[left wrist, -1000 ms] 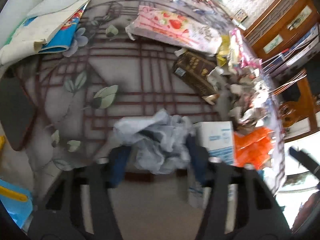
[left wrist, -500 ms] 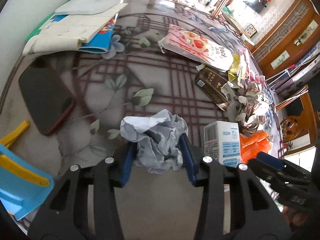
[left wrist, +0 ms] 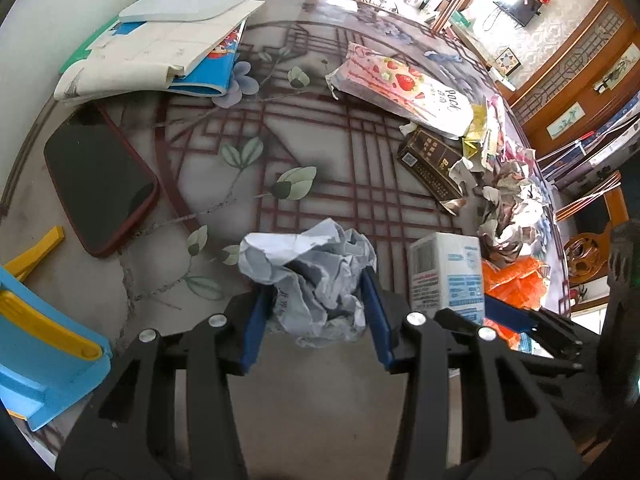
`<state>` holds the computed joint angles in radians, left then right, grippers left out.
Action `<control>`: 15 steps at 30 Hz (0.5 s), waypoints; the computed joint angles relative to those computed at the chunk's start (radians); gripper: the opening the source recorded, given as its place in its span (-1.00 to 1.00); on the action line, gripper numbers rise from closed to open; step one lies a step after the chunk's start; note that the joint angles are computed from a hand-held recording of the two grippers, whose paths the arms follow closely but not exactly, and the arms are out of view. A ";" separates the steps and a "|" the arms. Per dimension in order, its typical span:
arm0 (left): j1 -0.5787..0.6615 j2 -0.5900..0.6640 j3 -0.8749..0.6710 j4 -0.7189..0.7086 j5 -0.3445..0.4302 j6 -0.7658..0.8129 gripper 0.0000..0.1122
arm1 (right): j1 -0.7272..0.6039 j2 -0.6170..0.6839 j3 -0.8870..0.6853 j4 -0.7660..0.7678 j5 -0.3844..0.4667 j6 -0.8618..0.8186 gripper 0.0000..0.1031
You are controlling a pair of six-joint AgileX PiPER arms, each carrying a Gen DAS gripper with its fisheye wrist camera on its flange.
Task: Collect trash
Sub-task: 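Grasp the crumpled grey paper with the left gripper while the right grasps the white milk carton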
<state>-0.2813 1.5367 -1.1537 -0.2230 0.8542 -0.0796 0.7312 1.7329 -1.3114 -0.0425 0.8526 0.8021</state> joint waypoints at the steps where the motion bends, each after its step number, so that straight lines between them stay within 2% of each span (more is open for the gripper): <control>1: 0.000 -0.001 -0.003 0.004 0.002 -0.002 -0.24 | 0.006 -0.003 0.005 -0.010 -0.006 0.006 -0.01; 15: -0.020 0.003 -0.020 0.034 0.008 -0.032 -0.23 | 0.009 0.007 -0.001 -0.010 -0.002 -0.035 0.02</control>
<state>-0.3017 1.5396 -1.1738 -0.1890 0.8618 -0.1118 0.7406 1.7400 -1.3123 -0.0520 0.8502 0.7675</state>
